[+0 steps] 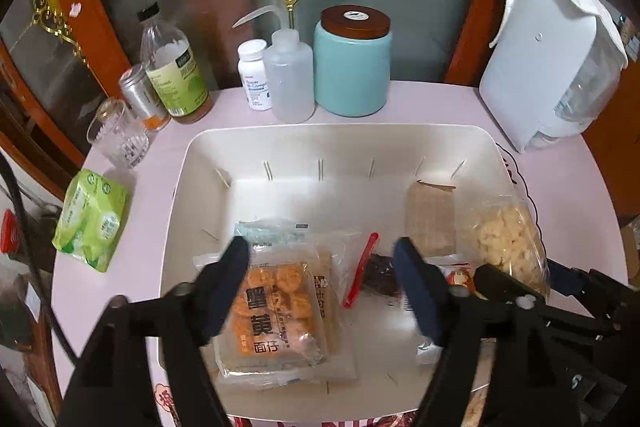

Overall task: Organize snacks
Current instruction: 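Carry both snacks into the white tray and open both tools, then lift both tools away from the tray toward the loose snacks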

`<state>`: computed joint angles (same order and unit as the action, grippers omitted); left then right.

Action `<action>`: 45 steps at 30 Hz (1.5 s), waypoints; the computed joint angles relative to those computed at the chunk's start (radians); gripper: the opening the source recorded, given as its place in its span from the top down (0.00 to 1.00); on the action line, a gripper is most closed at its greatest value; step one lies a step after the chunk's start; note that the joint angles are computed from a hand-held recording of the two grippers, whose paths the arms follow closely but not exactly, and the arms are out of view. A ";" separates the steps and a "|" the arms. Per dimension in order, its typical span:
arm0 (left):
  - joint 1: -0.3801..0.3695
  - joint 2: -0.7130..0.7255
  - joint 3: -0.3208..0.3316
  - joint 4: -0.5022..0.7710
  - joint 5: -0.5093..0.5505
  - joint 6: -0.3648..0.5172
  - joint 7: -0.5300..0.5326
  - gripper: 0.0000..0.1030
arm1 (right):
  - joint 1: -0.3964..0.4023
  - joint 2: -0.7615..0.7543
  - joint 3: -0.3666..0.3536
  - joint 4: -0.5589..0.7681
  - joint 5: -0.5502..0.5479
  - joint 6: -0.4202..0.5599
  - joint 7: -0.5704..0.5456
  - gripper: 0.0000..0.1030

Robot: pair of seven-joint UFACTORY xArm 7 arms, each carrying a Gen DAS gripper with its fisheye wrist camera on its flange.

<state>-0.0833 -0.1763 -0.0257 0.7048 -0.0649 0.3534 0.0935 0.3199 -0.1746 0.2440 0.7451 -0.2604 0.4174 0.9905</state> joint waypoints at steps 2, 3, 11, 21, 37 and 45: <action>0.016 -0.005 -0.003 -0.007 0.022 -0.012 -0.027 0.10 | -0.008 -0.017 0.003 -0.019 -0.017 -0.025 0.018 0.27; 0.022 -0.008 -0.004 -0.010 0.036 -0.017 -0.038 0.04 | -0.014 -0.027 0.007 -0.027 -0.029 -0.035 0.029 0.24; 0.025 -0.078 0.013 -0.050 0.008 0.006 -0.002 0.00 | -0.007 -0.070 0.008 -0.038 0.020 -0.031 0.008 0.13; 0.023 -0.229 0.033 -0.101 -0.006 0.082 0.011 0.00 | -0.005 -0.165 0.052 -0.047 0.032 0.030 -0.004 0.13; 0.023 -0.622 0.040 -0.193 -0.007 0.307 -0.001 0.00 | 0.048 -0.450 0.117 -0.089 0.066 0.198 -0.071 0.14; 0.034 -0.944 0.063 -0.266 0.004 0.490 0.016 0.00 | 0.100 -0.592 0.187 -0.118 0.096 0.286 -0.083 0.14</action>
